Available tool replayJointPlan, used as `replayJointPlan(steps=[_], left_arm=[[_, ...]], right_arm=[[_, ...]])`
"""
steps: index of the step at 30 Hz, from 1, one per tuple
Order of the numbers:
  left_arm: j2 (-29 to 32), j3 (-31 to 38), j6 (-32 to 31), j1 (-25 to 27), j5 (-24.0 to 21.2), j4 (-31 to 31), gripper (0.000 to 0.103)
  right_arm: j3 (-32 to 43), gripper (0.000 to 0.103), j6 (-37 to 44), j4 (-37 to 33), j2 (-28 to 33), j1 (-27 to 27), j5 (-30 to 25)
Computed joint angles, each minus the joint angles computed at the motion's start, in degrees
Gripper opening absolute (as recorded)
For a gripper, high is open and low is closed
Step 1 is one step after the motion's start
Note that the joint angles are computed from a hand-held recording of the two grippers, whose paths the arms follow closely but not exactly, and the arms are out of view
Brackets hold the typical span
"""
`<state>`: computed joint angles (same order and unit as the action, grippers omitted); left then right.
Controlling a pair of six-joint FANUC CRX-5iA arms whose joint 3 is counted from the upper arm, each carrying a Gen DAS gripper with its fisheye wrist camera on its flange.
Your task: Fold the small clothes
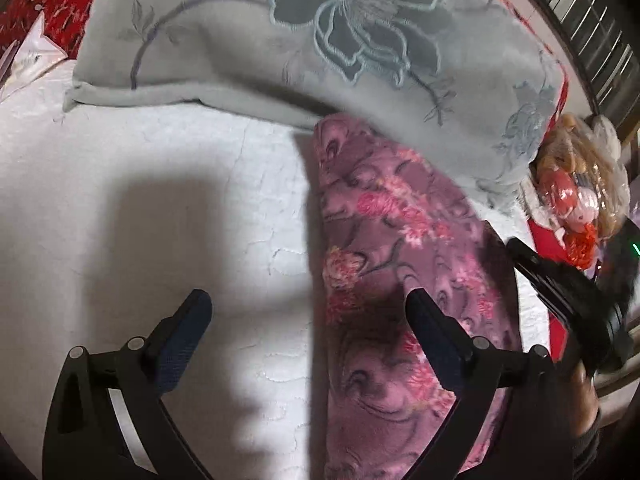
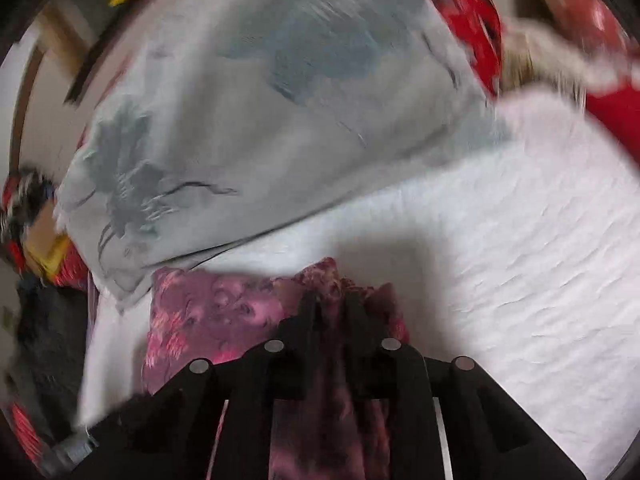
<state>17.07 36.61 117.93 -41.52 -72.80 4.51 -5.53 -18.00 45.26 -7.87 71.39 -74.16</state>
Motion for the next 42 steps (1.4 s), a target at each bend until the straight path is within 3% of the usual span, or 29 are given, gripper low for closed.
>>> replayJointPlan(steps=[3,7,10,12,13,15,18,21,23,26,29,30,31,32,33,34,35,37,42], left_arm=[[0.0,-0.5,-0.1,0.2,-1.0,1.0,0.098],[2.1,3.7,-0.6,-2.3,-5.3,-3.8,0.099],[0.6,1.9,-2.3,-1.6,-4.0,-1.3,0.099],[-0.2,0.1,-2.3,-0.5,-3.5,1.1,0.099],[-0.5,-1.0,-2.6,0.1,-3.1,2.8,0.099],[-1.1,-3.5,-2.5,1.2,-1.6,5.9,0.099],[-0.6,-3.1,-3.9,1.0,-1.8,6.9,0.099],[-0.6,-6.8,-8.6,1.6,1.0,14.8,0.103],[-0.3,-8.3,-11.3,1.6,2.1,18.7,0.103],[-0.2,-7.8,-10.7,0.9,2.4,17.5,0.103],[-1.2,-10.3,-10.9,0.9,6.0,20.1,0.101],[-1.7,-12.8,-12.9,1.4,8.2,24.0,0.083],[-1.5,-13.2,-13.1,1.5,8.2,25.2,0.069],[-1.2,-12.1,-11.9,1.3,7.7,23.5,0.064],[-0.6,-10.5,-11.0,0.8,7.1,21.1,0.049],[-0.4,-9.8,-10.7,0.6,6.5,20.0,0.044],[-0.6,-10.3,-10.9,0.7,7.1,20.5,0.043],[-1.6,-11.7,-11.8,1.0,8.3,21.4,0.036],[-4.2,-12.5,-10.9,0.8,8.0,18.8,0.033]], right_arm=[[-1.2,0.026,2.8,3.7,-0.5,4.4,0.9],[0.4,0.028,9.0,-4.8,1.4,6.0,-2.8],[0.6,0.033,4.4,-2.6,0.5,7.9,-6.0],[-1.8,0.045,-0.8,0.5,-1.4,9.9,-7.9],[-2.0,0.057,-2.3,0.5,-1.9,10.6,-9.8],[-4.7,0.061,-7.7,0.4,-4.2,11.6,-10.5],[-12.1,0.066,-17.7,0.0,-10.2,12.3,-3.5],[-19.0,0.071,-25.2,3.0,-14.5,11.9,6.0],[-22.0,0.084,-26.1,6.5,-15.9,10.9,10.8],[-21.3,0.092,-21.3,4.9,-14.6,7.2,18.0],[-17.6,0.09,-15.1,1.0,-12.0,5.5,17.8],[-16.2,0.088,-13.6,-0.2,-11.0,5.4,16.1],[-15.4,0.074,-12.8,-0.6,-10.6,5.6,14.9],[-13.4,0.05,-10.9,-1.8,-9.2,6.1,11.9],[-12.3,0.049,-9.0,-2.9,-8.4,6.0,10.7],[-12.4,0.041,-9.2,-2.0,-8.3,6.3,10.4],[-12.4,0.032,-9.3,-1.1,-8.2,6.9,9.5],[-11.3,0.027,-8.3,-0.1,-7.4,7.9,6.9],[-6.0,0.024,-6.4,1.2,-4.0,9.8,1.1]])
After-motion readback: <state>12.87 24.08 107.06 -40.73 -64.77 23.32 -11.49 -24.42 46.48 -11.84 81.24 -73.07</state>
